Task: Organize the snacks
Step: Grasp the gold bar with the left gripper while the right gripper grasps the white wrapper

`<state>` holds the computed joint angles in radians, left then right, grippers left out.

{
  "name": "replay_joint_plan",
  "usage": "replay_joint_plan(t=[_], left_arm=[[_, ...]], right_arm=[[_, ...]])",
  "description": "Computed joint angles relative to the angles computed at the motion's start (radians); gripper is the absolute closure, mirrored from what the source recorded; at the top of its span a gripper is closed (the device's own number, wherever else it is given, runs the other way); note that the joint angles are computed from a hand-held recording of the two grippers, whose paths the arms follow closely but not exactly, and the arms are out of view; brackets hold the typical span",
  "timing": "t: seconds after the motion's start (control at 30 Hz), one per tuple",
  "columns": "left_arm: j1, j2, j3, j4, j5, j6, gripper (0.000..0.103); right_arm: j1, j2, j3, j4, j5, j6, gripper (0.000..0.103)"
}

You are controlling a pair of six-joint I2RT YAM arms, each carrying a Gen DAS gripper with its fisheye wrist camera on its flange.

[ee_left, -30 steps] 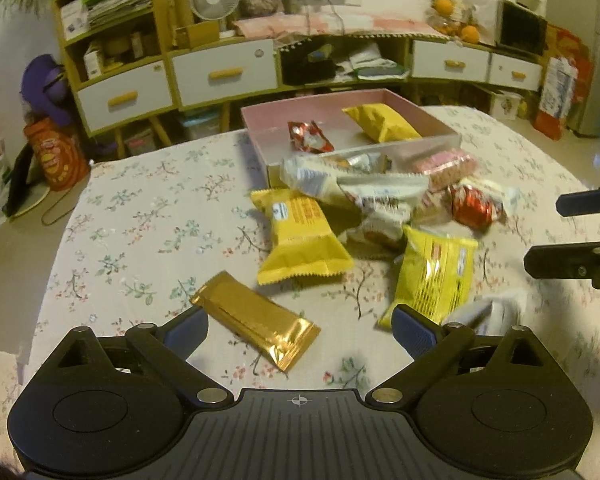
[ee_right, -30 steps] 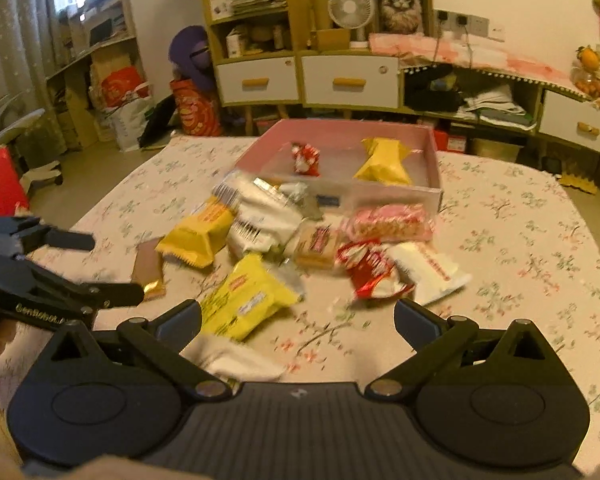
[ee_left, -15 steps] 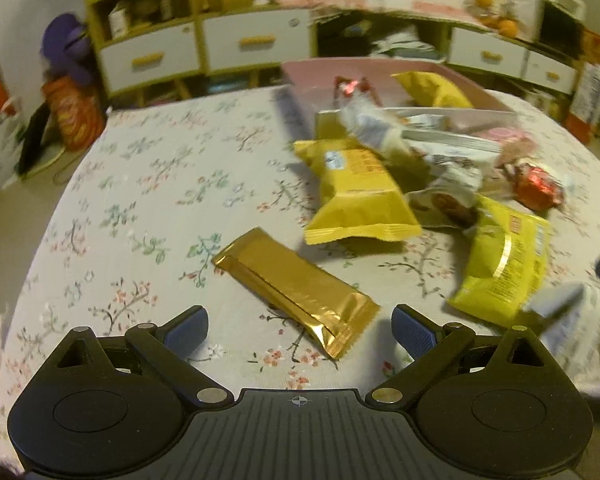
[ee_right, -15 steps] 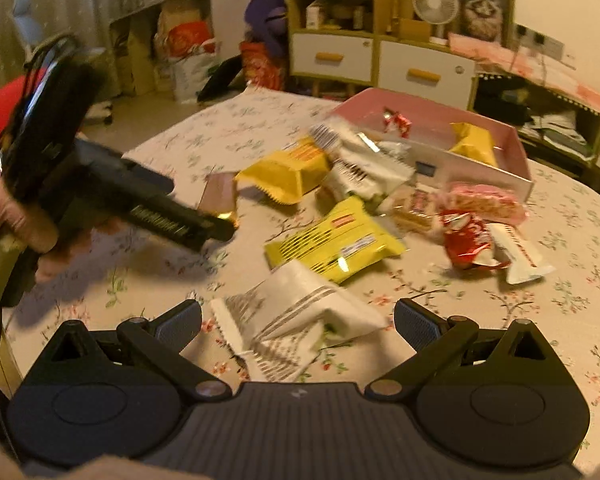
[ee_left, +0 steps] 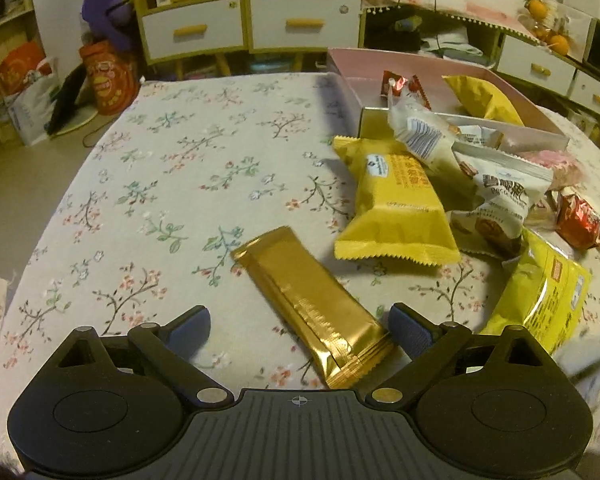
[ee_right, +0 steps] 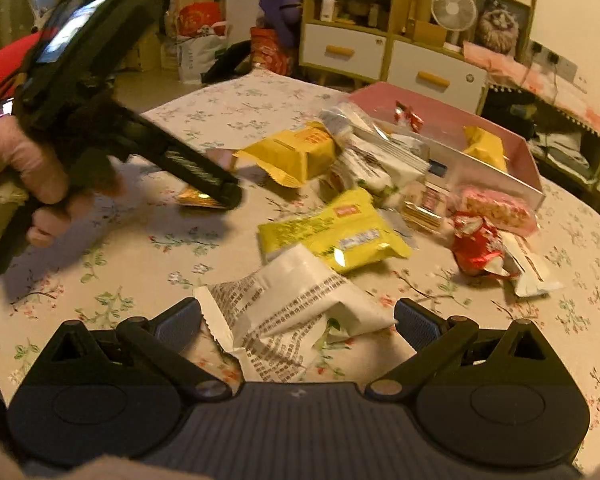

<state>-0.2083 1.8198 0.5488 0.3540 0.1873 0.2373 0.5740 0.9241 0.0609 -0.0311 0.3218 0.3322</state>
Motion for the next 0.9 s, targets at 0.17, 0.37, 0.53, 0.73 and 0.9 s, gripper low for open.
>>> replay_joint_plan(t=[0.17,0.37,0.53,0.73,0.9], left_arm=[[0.051,-0.023,0.011,-0.066,0.023,0.048,0.013],[0.095,-0.050,0.045,-0.167,0.022,0.083,0.029],[0.096,-0.049,0.046,-0.163,0.069,0.104,0.031],[0.048,-0.014,0.056,-0.119,0.054,0.084,0.030],[0.037,0.002,0.070,-0.111,0.056,0.073,0.030]], right_arm=[[-0.150,-0.092,-0.009,-0.086,-0.082,-0.048,0.000],[-0.264,-0.193,0.008,-0.236,-0.118,-0.049,0.001],[-0.311,-0.257,0.036,-0.317,-0.213,-0.015,0.000],[-0.320,-0.126,0.067,-0.211,-0.242,0.025,0.001],[-0.395,-0.040,0.083,-0.138,-0.279,0.044,0.006]])
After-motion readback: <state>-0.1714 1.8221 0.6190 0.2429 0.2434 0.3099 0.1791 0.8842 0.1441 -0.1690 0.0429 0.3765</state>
